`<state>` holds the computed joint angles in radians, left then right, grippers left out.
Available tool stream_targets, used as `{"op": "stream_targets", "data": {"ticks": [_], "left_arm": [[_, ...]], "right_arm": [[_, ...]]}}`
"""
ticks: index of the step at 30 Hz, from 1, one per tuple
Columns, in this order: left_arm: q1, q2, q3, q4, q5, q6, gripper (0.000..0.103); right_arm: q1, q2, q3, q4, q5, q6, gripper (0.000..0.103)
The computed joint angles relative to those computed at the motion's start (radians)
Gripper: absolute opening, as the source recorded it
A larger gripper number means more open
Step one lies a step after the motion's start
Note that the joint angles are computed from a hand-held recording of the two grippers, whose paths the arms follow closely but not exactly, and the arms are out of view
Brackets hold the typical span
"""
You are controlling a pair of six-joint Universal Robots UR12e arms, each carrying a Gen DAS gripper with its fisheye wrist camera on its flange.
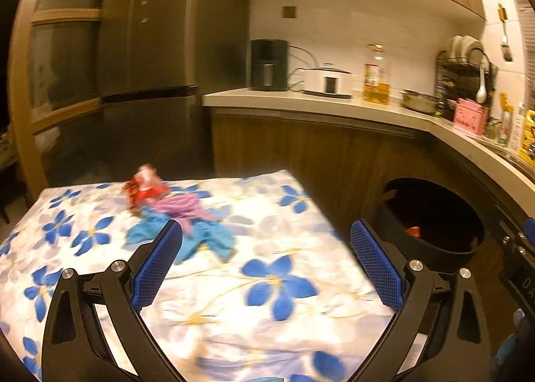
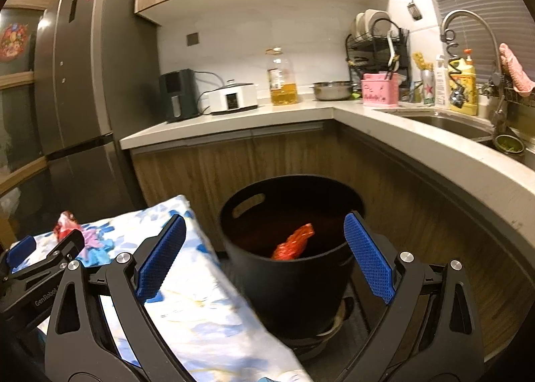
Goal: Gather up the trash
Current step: 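Move both grippers back toward the blue gloves and red bag on the table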
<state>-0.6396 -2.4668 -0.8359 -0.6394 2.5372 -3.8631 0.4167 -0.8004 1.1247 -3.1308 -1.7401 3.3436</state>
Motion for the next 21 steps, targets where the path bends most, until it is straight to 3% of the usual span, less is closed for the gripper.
{"op": "stream_targets", "data": {"ticks": [7, 14, 21], "left_arm": [[0.018, 0.096, -0.178, -0.048, 0.046, -0.160, 0.097], [0.049, 0.175, -0.319, -0.107, 0.064, -0.308, 0.097], [0.076, 0.213, -0.389, -0.113, 0.065, -0.362, 0.096]], "right_arm": [[0.029, 0.033, -0.041, 0.022, 0.073, -0.034, 0.094], [0.059, 0.109, -0.159, 0.133, 0.215, -0.048, 0.094], [0.088, 0.228, -0.378, 0.323, 0.288, -0.069, 0.073]]}}
